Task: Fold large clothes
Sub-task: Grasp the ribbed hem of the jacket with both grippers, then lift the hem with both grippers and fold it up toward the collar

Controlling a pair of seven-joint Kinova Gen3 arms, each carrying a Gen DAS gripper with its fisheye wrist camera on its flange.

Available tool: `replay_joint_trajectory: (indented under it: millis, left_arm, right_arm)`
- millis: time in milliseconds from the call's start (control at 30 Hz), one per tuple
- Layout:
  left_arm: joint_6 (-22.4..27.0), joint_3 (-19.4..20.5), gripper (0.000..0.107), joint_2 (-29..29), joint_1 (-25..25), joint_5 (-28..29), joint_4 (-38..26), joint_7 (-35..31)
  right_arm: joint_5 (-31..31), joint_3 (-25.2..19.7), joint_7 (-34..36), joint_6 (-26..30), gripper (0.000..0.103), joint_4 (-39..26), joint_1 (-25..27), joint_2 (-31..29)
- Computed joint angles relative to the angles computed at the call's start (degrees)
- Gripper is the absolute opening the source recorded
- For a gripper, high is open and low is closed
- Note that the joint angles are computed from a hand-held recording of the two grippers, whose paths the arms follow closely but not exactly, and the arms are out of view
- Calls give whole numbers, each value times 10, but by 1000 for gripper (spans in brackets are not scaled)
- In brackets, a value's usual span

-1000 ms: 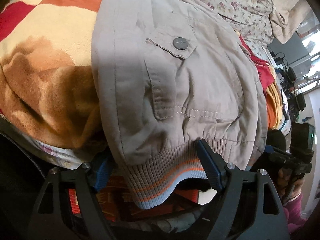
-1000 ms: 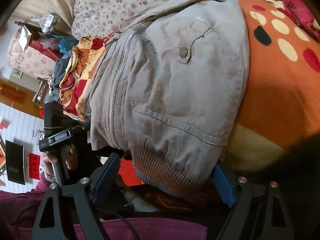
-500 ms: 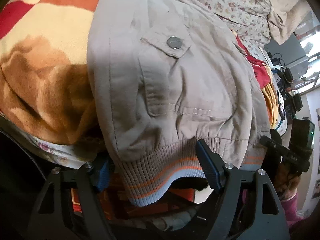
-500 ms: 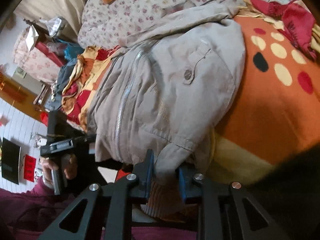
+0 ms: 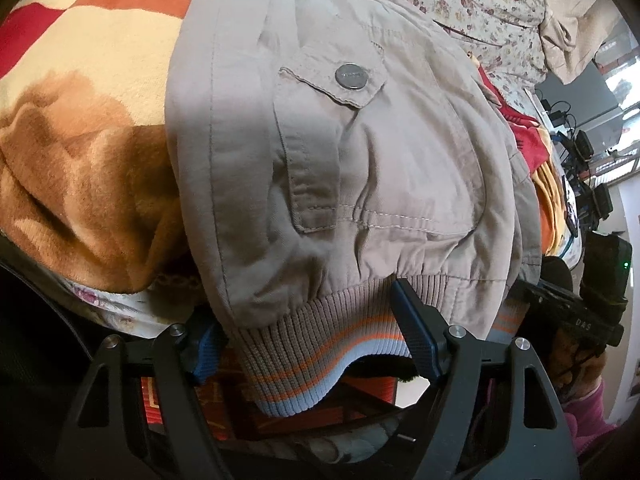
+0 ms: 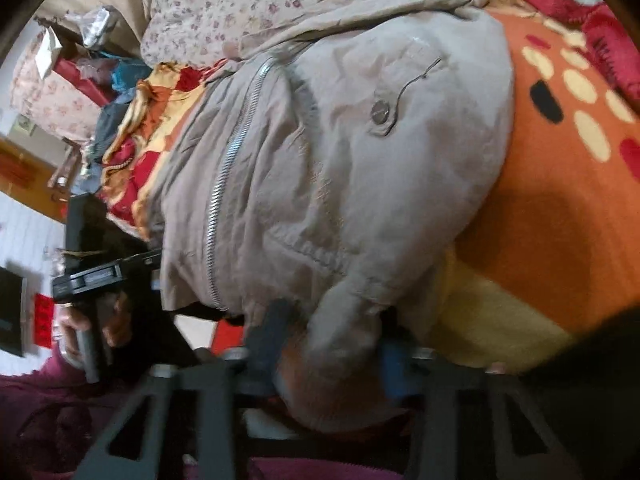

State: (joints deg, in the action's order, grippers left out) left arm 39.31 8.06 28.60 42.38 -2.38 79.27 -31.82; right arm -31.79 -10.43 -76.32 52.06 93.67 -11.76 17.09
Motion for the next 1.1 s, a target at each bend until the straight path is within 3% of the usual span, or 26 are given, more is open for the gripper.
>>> replay_joint_trajectory:
  millis: [100, 200, 500, 533, 567, 667, 867, 967, 1100]
  left_arm:
    - [-5, 7, 75, -2, -7, 7, 4, -9]
    - [-8, 7, 75, -2, -11, 15, 7, -10]
    - [1, 2, 79, 5, -3, 6, -5, -5]
    - [3, 7, 70, 5, -7, 9, -6, -13]
    - [4, 9, 46, 3, -9, 11, -4, -17]
    - [4, -13, 14, -13, 12, -13, 4, 7]
    - [-72, -30, 11, -91, 37, -80, 64, 47]
    - [-68, -36, 11, -108, 56, -128, 74, 81]
    - [-66, -18, 11, -102, 38, -118, 93, 109]
  right_arm:
    - [-11, -2, 22, -15, 16, 9, 9, -16]
    - [-9, 7, 28, -44, 15, 22, 12, -40]
    - [-23, 9, 15, -4, 15, 11, 21, -8]
    - [-21, 8, 12, -2, 15, 8, 20, -5]
    - [-19, 8, 12, -1, 15, 7, 20, -4]
    - [-12, 6, 21, -8, 14, 10, 18, -16]
    - [-27, 12, 41, -38, 11, 29, 22, -79]
    - [-53, 22, 63, -33, 10, 38, 31, -101]
    - [-51, 32, 57, -30, 10, 56, 26, -95]
